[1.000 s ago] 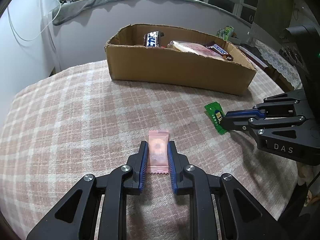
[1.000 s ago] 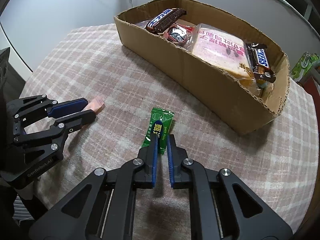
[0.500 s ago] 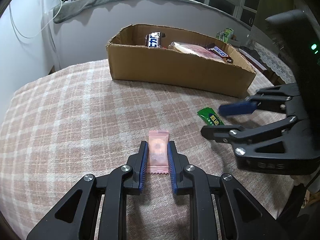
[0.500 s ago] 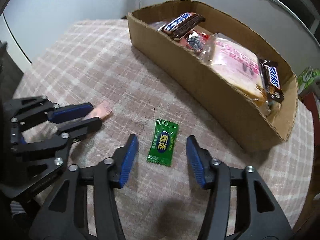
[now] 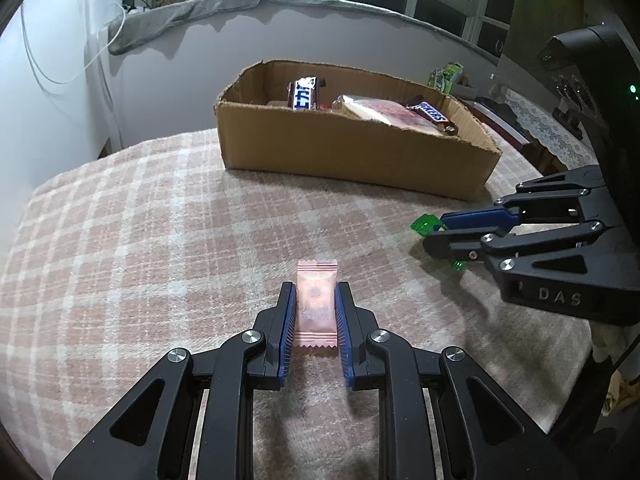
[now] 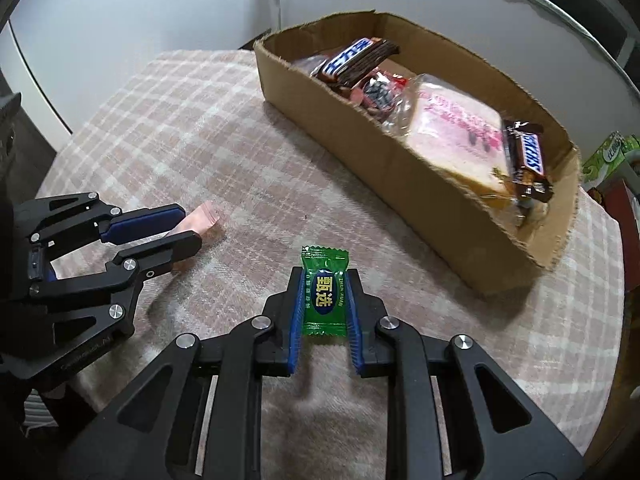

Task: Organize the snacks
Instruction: 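Carry both candies into the box and open both grippers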

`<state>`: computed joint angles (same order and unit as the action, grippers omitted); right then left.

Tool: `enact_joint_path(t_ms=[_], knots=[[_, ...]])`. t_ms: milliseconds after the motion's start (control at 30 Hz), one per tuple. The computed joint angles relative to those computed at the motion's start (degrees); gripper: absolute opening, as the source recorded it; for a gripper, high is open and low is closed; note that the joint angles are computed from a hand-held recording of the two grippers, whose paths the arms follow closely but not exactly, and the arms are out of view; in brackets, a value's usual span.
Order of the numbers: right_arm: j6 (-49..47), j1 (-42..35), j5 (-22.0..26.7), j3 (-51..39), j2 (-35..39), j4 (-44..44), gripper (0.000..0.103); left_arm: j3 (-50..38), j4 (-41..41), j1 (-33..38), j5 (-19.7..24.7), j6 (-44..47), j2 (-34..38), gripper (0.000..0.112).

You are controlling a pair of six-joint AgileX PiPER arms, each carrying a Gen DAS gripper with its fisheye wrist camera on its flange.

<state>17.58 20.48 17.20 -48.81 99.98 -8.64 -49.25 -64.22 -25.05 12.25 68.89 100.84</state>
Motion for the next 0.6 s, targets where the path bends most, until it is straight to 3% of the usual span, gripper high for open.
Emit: enact_joint_path(t_ms=[167, 600], knots=[[-2.2, -1.5, -0.2, 2.3, -4.5, 1.5, 0.02, 0.3, 2.7, -0.6, 0.0, -2.9, -2.3, 0.018], [-9.9, -8.3, 3.5, 0.9, -12.7, 5.4, 0.02, -7.9, 20.0, -3.6, 1.0, -19.8, -4.0, 0.018]])
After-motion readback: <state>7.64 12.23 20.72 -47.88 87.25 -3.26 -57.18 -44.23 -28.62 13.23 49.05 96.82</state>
